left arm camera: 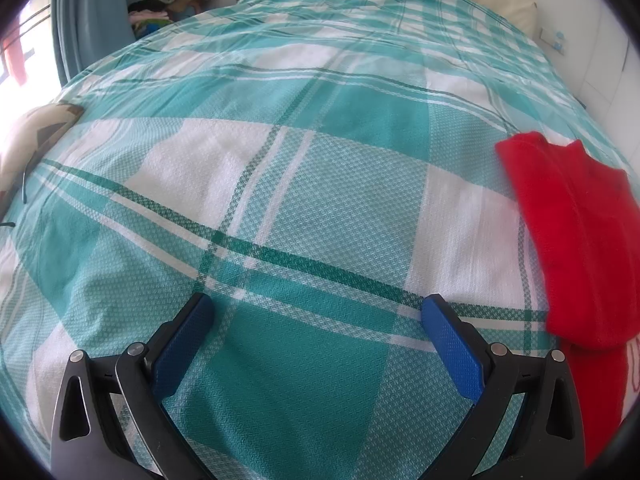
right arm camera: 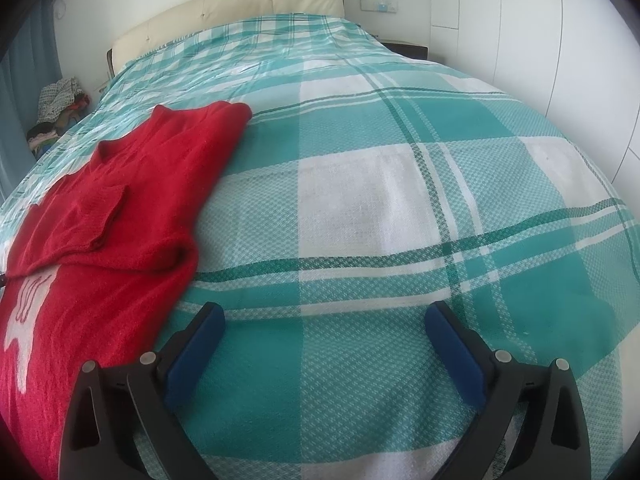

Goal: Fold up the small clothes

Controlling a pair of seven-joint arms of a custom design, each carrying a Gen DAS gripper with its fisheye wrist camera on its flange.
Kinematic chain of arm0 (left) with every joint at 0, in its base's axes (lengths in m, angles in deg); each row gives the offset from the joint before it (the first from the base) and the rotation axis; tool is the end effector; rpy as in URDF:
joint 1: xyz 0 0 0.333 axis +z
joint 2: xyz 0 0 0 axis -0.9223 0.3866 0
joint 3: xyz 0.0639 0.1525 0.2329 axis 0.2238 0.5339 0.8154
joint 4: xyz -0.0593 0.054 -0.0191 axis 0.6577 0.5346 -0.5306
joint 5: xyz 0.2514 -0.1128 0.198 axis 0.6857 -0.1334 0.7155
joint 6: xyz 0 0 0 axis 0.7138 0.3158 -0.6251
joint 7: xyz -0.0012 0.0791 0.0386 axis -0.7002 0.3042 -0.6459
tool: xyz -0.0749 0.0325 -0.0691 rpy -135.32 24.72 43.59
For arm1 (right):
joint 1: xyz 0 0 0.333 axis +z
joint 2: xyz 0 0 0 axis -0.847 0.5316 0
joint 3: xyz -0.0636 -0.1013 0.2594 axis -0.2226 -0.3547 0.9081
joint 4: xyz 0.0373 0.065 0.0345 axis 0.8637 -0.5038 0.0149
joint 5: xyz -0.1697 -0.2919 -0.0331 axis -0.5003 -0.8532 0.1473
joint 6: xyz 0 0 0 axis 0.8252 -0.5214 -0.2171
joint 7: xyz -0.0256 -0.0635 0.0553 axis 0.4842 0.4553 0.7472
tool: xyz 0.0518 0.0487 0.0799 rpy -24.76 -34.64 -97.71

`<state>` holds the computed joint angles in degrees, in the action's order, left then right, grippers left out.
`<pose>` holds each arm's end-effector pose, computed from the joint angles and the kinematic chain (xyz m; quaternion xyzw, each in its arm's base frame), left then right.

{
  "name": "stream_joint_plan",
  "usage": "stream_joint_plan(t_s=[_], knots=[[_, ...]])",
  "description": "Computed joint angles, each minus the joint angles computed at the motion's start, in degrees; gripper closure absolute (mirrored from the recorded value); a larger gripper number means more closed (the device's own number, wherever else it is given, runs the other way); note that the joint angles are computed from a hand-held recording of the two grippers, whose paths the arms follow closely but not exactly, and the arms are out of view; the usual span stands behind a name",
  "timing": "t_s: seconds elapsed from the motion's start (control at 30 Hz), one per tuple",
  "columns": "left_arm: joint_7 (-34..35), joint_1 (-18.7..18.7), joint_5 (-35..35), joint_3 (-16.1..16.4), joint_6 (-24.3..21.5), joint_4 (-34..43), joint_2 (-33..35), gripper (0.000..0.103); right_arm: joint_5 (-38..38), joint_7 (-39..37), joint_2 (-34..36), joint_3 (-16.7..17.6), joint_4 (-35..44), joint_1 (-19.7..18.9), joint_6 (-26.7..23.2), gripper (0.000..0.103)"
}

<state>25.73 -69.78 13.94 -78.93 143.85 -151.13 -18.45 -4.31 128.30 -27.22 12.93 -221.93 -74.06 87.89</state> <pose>0.6032 -0.1478 0.4564 -0.5653 0.7674 -0.2512 0.1688 0.2971 -0.0022 0.4699 -0.3854 0.8578 -0.3011 0.1580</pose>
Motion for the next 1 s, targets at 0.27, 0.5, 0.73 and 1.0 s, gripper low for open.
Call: stream_joint_plan(t_s=[0.27, 0.5, 0.73, 1.0], knots=[[0.01, 0.03, 0.03, -0.03, -0.03, 0.10, 0.08, 0.000, 0.30, -0.06, -0.48, -0.34, -0.50, 0.06, 0.77, 0.003], [0.01, 0.04, 0.00, -0.05, -0.02, -0.04, -0.05, 0.000, 0.67, -0.41, -0.87, -0.20, -0.73, -0.06, 0.71, 0.003], [0.02, 0.03, -0.02, -0.04, -0.03, -0.05, -0.07, 0.000, 1.20, -0.55, -1.41, -0.47, -1.26, 0.07, 1.55, 0.003], [0.03, 0.04, -0.03, -0.05, -0.06, 0.00, -0.04, 0.000, 2.30, -1.49, -1.72, -0.64, -1.72, 0.00, 2.13, 0.001]])
